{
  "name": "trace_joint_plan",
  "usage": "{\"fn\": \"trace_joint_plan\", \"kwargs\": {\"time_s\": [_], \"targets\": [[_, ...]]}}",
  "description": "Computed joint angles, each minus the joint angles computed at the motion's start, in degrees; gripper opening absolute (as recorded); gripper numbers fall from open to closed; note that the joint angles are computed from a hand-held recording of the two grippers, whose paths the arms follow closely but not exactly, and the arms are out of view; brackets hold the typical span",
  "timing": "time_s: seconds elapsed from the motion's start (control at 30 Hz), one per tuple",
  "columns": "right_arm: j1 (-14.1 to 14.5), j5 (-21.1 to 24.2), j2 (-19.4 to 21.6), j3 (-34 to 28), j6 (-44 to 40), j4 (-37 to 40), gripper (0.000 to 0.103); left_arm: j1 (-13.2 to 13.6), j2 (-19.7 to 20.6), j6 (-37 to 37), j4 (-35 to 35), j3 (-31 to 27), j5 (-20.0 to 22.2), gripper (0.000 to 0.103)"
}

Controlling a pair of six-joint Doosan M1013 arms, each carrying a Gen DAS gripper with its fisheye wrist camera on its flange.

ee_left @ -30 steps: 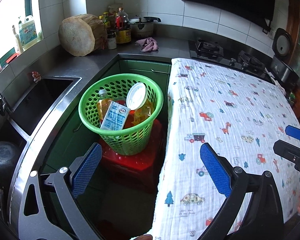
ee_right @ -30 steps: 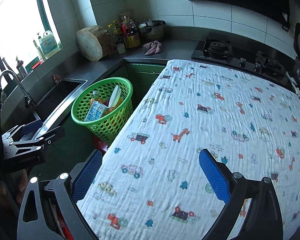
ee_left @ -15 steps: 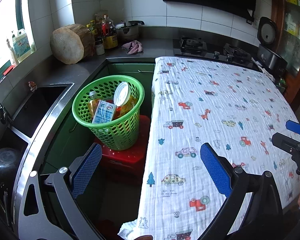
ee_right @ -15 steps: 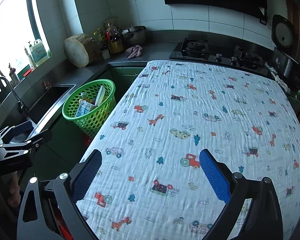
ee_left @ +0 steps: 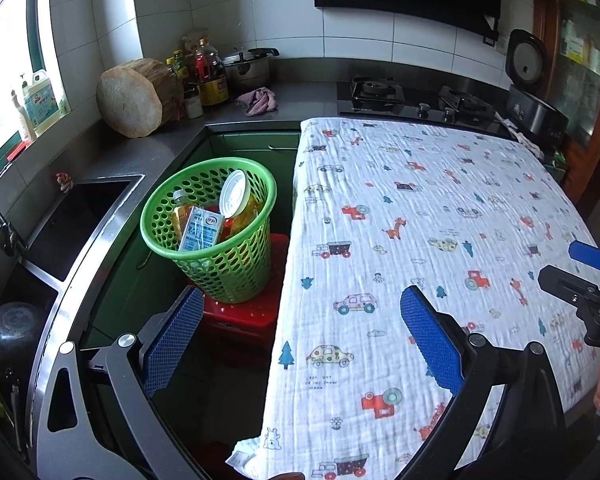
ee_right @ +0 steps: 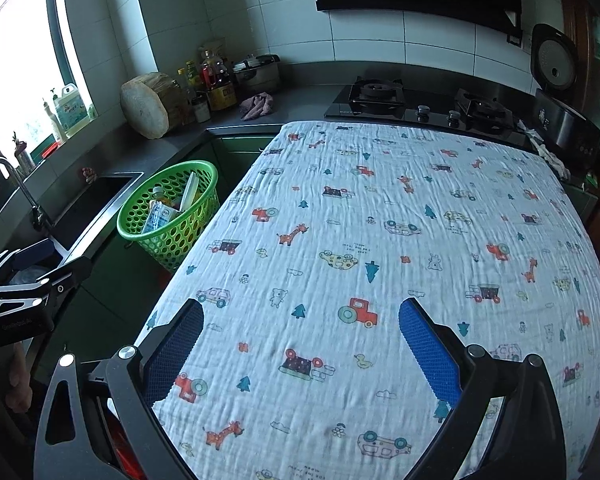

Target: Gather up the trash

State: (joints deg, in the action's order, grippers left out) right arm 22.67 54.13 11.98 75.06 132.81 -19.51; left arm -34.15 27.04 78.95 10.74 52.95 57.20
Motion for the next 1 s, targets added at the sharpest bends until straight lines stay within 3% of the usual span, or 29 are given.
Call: {"fn": "trace_joint_plan", "kwargs": {"time_s": [1.0], "targets": [[-0.37,-0.62,-0.93,0.93,-0.13,-0.62,0.095,-0.82,-0.64,-0.48,1.45,0.74,-0.73,0.098]]}}
